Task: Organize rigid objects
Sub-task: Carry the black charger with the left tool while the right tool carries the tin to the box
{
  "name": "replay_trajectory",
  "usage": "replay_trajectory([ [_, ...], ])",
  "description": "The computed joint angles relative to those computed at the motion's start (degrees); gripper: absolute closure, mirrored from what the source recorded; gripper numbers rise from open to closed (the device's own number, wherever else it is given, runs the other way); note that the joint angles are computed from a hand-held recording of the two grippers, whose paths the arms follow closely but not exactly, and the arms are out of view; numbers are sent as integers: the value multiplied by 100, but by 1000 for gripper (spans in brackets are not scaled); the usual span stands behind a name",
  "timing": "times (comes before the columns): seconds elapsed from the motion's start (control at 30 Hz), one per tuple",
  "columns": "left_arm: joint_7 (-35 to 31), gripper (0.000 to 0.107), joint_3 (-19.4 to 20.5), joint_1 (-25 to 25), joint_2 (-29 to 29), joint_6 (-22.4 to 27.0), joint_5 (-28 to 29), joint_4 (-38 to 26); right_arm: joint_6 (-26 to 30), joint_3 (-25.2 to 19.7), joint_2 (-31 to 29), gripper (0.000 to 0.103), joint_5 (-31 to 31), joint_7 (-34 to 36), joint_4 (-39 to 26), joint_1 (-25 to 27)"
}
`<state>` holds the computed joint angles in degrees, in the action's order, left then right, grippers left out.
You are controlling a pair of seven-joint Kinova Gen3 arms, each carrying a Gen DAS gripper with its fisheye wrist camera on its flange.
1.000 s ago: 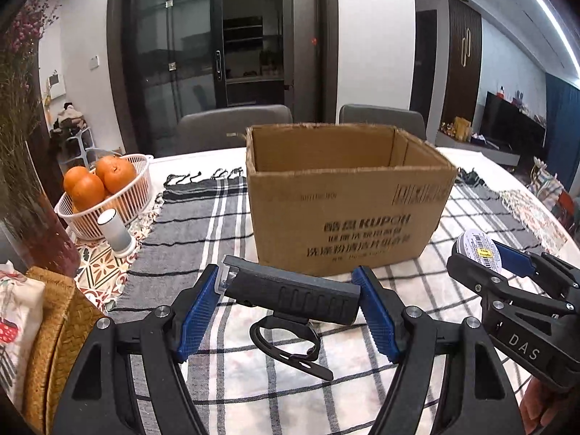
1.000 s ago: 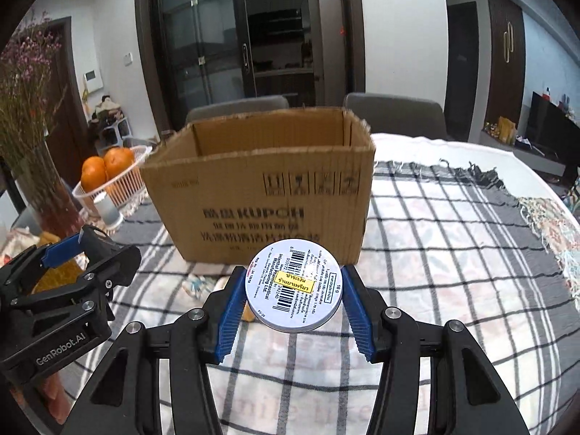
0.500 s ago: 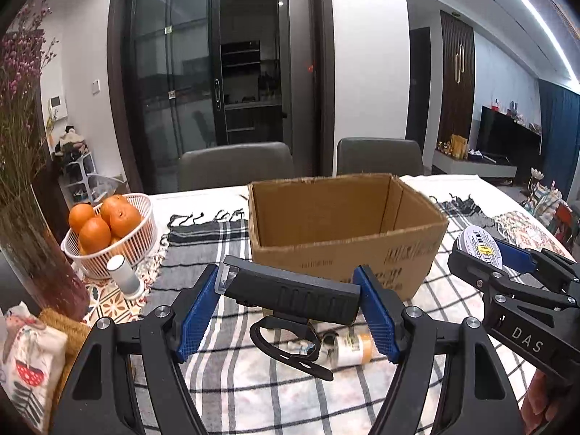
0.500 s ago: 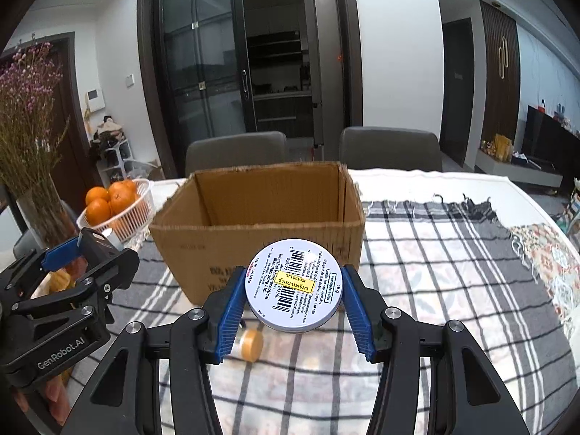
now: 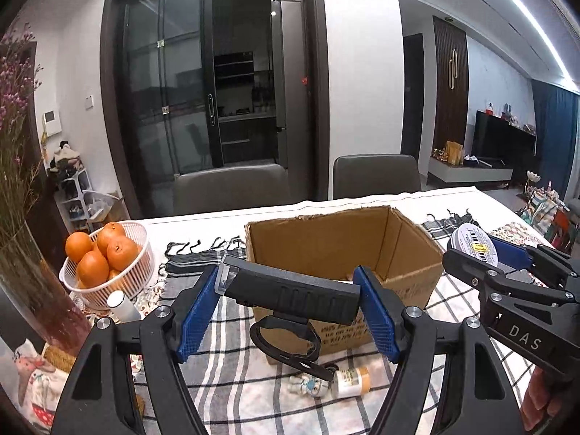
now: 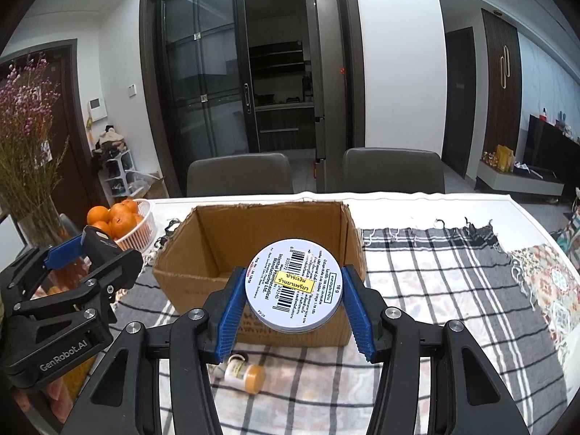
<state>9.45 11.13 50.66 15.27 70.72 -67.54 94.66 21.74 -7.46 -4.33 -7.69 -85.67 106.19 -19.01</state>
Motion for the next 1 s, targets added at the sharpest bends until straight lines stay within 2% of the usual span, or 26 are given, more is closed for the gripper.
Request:
replay_trajectory([
  [0.1,-168,33,-29,-155,-61,-201,67,-70,125,78,118,50,-199,216,-203,-13],
  [0.3,-561,33,-90,-451,-120,-587,275,-251,328,45,359,50,-211,284,-637,57],
  [0.53,-1286,33,-233,-779,-61,-938,771,-527,874,8,860,50,-54,236,-1371,106],
  [0.77,-2056,33,-422,-1099,85,-1207,1464,-850,1547,-19,1447,50,61,293,-2150,116],
  [1.0,-3067,33,-575,-1566,247,-1563,2500,-1216,2378,-14,2063,50,18,322,-3018,134],
])
